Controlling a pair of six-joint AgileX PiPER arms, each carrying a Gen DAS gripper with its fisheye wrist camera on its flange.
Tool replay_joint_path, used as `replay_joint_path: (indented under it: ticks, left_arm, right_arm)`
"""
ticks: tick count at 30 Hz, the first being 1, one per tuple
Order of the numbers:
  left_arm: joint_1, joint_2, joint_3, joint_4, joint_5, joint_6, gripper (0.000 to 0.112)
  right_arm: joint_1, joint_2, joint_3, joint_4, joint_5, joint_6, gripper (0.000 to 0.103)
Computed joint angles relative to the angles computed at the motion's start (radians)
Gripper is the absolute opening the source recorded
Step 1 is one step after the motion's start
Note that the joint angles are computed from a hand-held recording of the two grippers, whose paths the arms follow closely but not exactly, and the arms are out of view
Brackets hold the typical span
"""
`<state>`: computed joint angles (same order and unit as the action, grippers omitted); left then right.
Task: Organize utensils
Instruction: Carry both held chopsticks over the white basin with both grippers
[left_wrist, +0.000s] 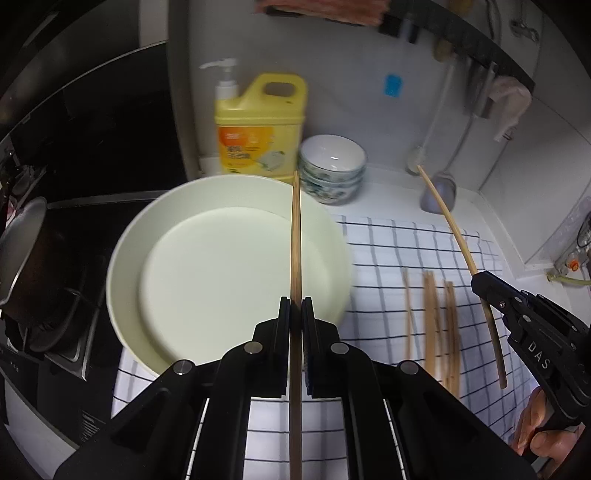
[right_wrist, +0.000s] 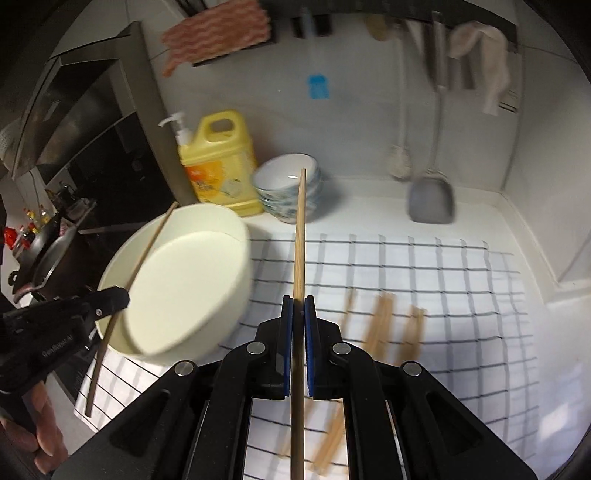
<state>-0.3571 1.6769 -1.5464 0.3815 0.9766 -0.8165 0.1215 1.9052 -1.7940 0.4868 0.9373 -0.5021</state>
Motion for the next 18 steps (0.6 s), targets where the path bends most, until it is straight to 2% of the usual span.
replay_joint_path:
  ticks: [6, 12, 18]
  left_arm:
    - [0.232, -0.022, 0.071, -0.191, -0.117, 0.321, 0.007]
    - [0.375, 0.027, 0.092, -0.345, -0.172, 0.546, 0.007]
    - [0.445, 0.102, 0.077, -0.438, -0.195, 0.651, 0.007]
  right_arm:
    - [0.198, 0.105, -0.132, -0.127, -0.033, 0.260, 0.006]
    - [0.323, 0.247, -0.315, -0.232, 0.008, 0.438, 0.006]
    - [0.383, 0.437, -0.577, -0.297, 0.146, 0.524, 0.006]
